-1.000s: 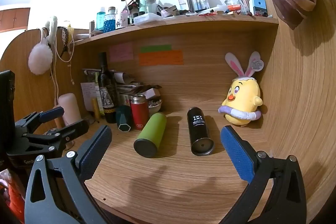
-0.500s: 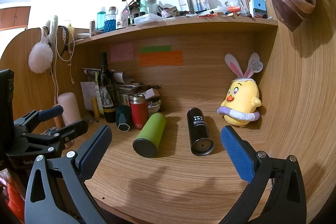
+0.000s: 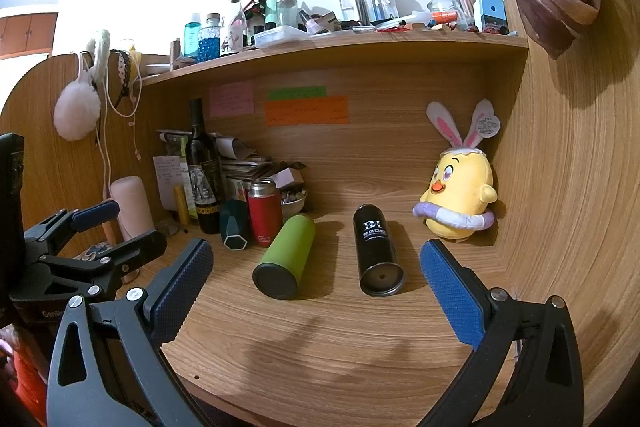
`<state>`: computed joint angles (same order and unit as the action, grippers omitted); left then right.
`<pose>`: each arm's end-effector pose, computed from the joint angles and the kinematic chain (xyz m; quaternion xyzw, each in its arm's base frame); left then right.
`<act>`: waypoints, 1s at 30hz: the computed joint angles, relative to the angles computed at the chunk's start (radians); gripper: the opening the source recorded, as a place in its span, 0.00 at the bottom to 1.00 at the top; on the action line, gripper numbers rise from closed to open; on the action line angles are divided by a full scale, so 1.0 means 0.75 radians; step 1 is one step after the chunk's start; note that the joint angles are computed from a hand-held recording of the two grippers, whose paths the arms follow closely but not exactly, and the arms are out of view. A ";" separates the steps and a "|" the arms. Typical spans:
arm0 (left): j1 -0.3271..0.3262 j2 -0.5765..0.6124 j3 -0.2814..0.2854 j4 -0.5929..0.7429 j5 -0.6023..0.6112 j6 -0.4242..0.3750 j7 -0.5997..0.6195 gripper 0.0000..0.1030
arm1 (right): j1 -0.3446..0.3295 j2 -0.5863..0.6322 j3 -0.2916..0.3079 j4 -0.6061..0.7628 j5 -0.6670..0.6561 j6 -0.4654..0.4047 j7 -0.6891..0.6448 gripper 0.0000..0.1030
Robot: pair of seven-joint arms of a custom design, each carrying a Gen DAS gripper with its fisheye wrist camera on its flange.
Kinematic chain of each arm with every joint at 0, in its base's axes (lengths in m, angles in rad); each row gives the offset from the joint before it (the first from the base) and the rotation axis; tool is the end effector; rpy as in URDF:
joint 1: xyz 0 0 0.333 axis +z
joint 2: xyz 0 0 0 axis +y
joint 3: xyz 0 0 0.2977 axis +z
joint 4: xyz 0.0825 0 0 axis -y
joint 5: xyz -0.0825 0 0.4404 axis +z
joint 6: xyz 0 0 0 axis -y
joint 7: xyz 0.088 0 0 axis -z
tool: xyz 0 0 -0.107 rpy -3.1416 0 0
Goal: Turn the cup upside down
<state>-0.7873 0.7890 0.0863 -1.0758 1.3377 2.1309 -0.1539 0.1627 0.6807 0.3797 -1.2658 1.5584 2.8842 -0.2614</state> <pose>0.6521 -0.5270 0.3918 -0.6557 0.4634 -0.3383 0.4908 0.7547 0.2939 0.3954 -0.7275 0.3150 -0.2133 0.5710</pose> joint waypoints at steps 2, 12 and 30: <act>-0.001 0.000 0.001 0.001 0.001 -0.001 0.000 1.00 | 0.000 0.003 0.001 0.002 0.004 0.002 -0.005 1.00; -0.003 -0.008 0.000 -0.008 0.014 -0.007 -0.006 1.00 | -0.001 -0.003 0.000 -0.002 0.007 0.000 -0.009 1.00; -0.004 -0.007 0.001 -0.004 0.017 -0.008 -0.006 1.00 | 0.004 -0.030 -0.017 -0.031 0.048 -0.009 -0.041 1.00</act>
